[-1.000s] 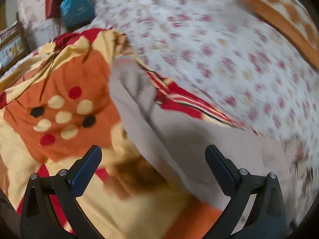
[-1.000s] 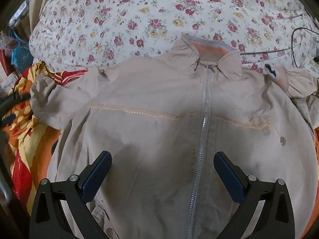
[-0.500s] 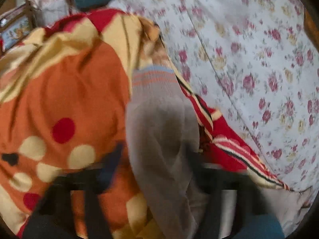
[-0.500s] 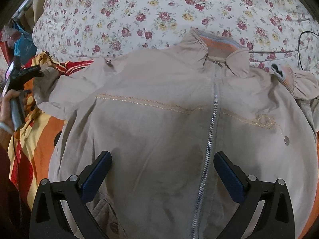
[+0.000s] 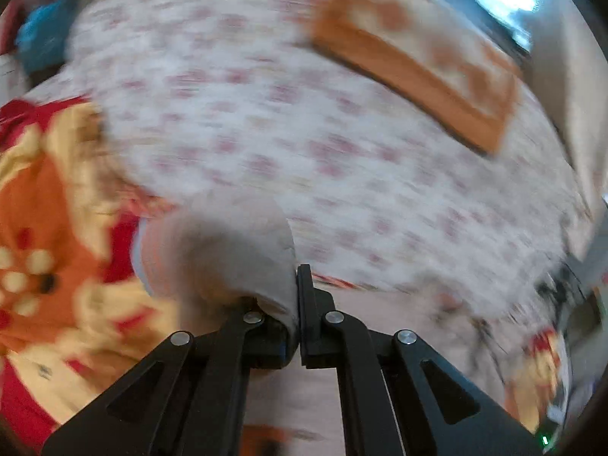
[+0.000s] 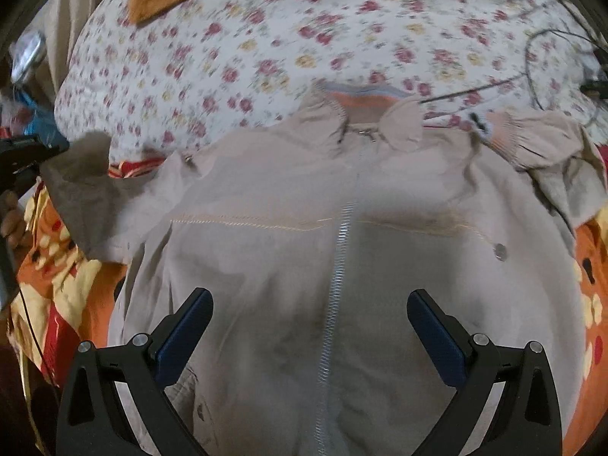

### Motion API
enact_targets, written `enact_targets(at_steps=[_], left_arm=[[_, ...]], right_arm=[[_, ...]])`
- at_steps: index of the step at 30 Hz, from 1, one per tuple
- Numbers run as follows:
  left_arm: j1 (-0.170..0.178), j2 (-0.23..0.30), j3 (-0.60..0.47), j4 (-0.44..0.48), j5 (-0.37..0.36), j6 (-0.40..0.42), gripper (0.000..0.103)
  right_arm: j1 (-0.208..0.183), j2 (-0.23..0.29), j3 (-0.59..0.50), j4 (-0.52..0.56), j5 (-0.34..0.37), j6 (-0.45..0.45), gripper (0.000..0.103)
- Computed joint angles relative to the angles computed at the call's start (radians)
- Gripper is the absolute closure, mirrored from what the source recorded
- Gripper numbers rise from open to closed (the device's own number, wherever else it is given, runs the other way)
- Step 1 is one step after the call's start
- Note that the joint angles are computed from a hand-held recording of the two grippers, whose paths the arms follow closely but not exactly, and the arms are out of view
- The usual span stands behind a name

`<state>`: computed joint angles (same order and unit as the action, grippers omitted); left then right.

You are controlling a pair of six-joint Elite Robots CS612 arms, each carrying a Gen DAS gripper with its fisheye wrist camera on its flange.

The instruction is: Fold large clothes

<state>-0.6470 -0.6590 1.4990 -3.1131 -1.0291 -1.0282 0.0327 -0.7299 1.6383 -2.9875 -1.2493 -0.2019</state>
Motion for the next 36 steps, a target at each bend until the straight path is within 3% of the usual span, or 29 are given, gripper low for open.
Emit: enact_targets(at_steps=[3,7,8,9,10,11,12,16,18,20,21,22,24,26,29,33,35,36], left_arm=[[-0.026,0.061,-0.115,0.025,-0.091,0.074,0.101],[-0.043,0.167,-0.276,0.091,-0.232,0.101,0.1],[-0.043,0.185,-0.304,0.116,-0.26,0.105,0.091],[-0.046,0.204,-0.334,0.145,-0.298,0.116,0.068],[-0.048,0.216,-0.355,0.174,-0.332,0.126,0.053],[-0.053,0.221,-0.363,0.198,-0.359,0.134,0.042],[-0.058,0.217,-0.356,0.204,-0.361,0.151,0.042],[-0.091,0.134,-0.24,0.2,-0.253,0.241,0.037],[-0.108,0.082,-0.163,0.219,-0.146,0.251,0.021],[-0.126,0.025,-0.072,0.262,0.007,0.196,0.02],[-0.13,0.001,-0.035,0.322,0.078,0.131,0.02],[-0.128,-0.008,-0.02,0.371,0.108,0.076,0.02],[-0.116,-0.022,0.02,0.399,0.121,-0.023,0.02],[-0.094,-0.027,0.05,0.424,0.073,-0.143,0.02],[-0.064,-0.014,0.053,0.416,-0.019,-0.217,0.02],[-0.061,0.0,0.033,0.442,-0.018,-0.226,0.02],[-0.062,0.013,0.006,0.462,-0.009,-0.22,0.02],[-0.064,0.015,0.001,0.47,-0.005,-0.215,0.02]], right_arm=[[-0.017,-0.01,0.014,-0.019,0.007,0.015,0.001],[-0.043,-0.021,0.031,-0.037,-0.011,0.033,0.001],[-0.051,-0.024,0.035,-0.037,-0.019,0.043,0.001],[-0.056,-0.024,0.032,-0.032,-0.024,0.051,0.001],[-0.062,-0.025,0.034,-0.029,-0.029,0.058,0.001],[-0.07,-0.026,0.036,-0.025,-0.036,0.067,0.001],[-0.074,-0.026,0.034,-0.022,-0.04,0.073,0.001],[-0.085,-0.019,0.019,-0.005,-0.025,0.083,0.001],[-0.086,-0.011,-0.003,0.034,0.006,0.076,0.001],[-0.083,0.001,-0.024,0.052,0.055,0.071,0.001],[-0.081,0.008,-0.037,0.069,0.079,0.068,0.001],[-0.077,0.014,-0.051,0.091,0.099,0.066,0.001],[-0.068,0.033,-0.09,0.15,0.166,0.07,0.001],[-0.051,0.054,-0.132,0.192,0.192,0.073,0.001],[-0.004,0.077,-0.192,0.233,0.132,0.042,0.001],[0.044,0.094,-0.235,0.217,0.109,-0.011,0.001],[0.082,0.119,-0.276,0.227,0.003,-0.057,0.002],[0.096,0.134,-0.296,0.243,-0.045,-0.082,0.01]])
